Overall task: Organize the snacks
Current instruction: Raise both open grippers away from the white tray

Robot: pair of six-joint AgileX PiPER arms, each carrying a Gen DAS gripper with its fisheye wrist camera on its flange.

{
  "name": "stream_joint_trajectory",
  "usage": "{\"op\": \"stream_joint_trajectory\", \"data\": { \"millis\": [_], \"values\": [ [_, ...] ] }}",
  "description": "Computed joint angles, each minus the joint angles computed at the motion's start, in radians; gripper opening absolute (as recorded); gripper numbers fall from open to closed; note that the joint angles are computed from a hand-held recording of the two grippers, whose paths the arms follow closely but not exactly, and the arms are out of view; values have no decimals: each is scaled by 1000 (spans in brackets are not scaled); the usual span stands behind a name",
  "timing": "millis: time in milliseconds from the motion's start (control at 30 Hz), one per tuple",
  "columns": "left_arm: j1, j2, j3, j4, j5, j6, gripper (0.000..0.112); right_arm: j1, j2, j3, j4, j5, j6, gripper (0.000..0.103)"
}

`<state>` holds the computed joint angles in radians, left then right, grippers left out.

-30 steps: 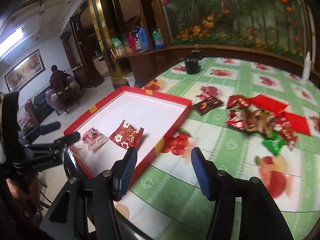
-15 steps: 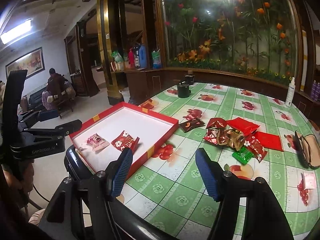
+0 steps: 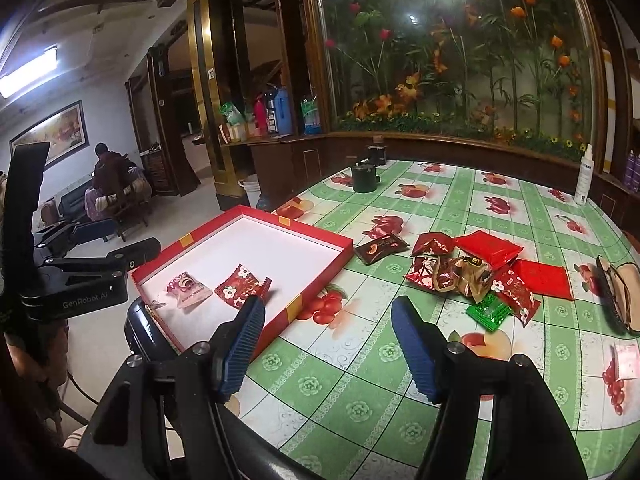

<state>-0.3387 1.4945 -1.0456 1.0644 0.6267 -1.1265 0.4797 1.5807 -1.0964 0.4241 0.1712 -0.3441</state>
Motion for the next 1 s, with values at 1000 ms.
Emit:
{"op": "stream_joint_trajectory", "data": {
  "millis": [1000],
  "values": [
    [36, 16, -7, 6, -18, 2, 83, -12, 44, -33, 79, 17, -81, 67]
  ]
}}
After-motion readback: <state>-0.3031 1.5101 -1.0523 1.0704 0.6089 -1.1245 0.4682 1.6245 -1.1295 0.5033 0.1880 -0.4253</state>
